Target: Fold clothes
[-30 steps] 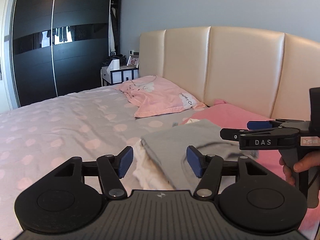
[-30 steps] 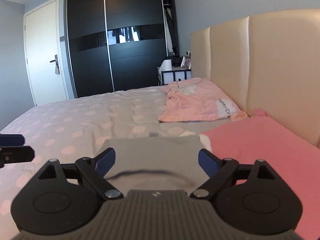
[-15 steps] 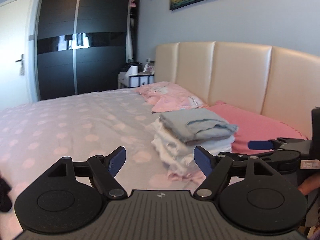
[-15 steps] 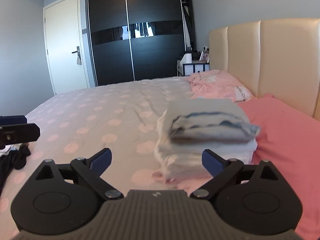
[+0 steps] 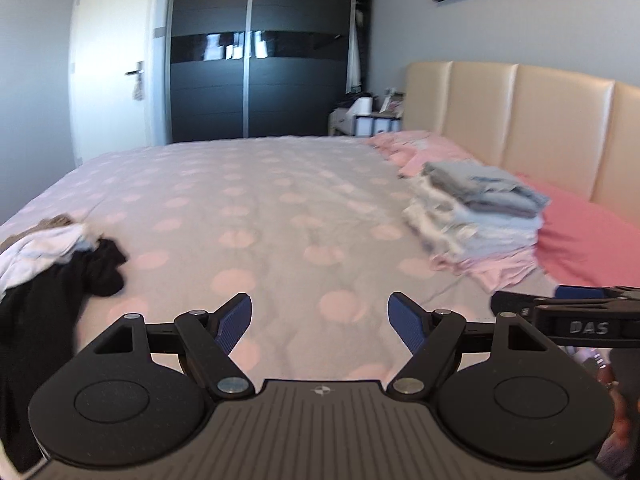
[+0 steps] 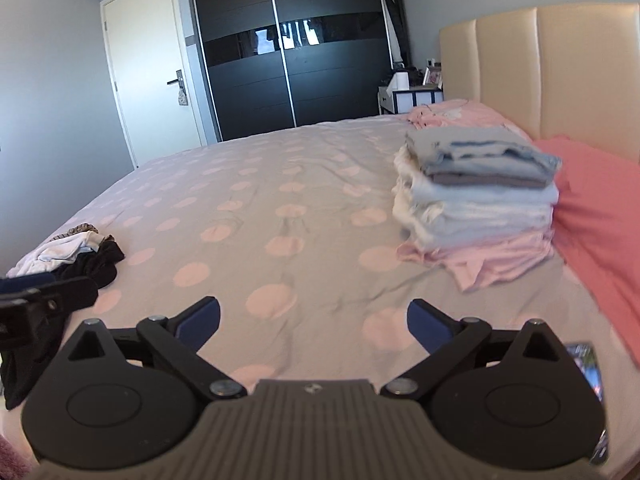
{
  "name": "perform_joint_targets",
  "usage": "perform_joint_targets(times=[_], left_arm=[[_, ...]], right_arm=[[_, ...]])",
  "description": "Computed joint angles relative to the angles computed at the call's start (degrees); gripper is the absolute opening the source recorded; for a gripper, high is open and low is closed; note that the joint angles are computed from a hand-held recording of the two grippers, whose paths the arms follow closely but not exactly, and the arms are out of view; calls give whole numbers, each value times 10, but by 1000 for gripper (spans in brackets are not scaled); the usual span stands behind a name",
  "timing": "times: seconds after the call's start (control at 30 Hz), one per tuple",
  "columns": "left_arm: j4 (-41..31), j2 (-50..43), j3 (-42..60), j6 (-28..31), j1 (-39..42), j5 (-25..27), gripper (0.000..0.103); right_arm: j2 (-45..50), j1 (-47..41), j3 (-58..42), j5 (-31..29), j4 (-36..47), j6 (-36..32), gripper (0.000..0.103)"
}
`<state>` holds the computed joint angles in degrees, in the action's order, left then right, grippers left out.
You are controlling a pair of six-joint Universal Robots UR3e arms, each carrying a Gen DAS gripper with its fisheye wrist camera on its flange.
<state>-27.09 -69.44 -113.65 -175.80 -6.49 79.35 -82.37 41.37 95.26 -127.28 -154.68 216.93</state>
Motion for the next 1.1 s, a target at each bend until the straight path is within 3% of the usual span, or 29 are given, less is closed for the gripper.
perform_joint_targets(times=[0.17,0.4,0.67,0.83,1.1], left_arm=[[29,35,-82,-13,30,13,75],[89,25,-136,-11,52,14,75],[166,-48,-131,-29,30,36,75],[164,-83,-108,-45,15,56,75],[152,-104,-94,-58,1,77,75]], right_arm=[[65,59,-29,-47,7,39,101],[121,79,-49,-70,-40,-8,101],[155,55,-59,-39,-92,-36,101],[183,51,-87,-46,-80,-69,101],[184,37,-85,-4,-71,-59,102]])
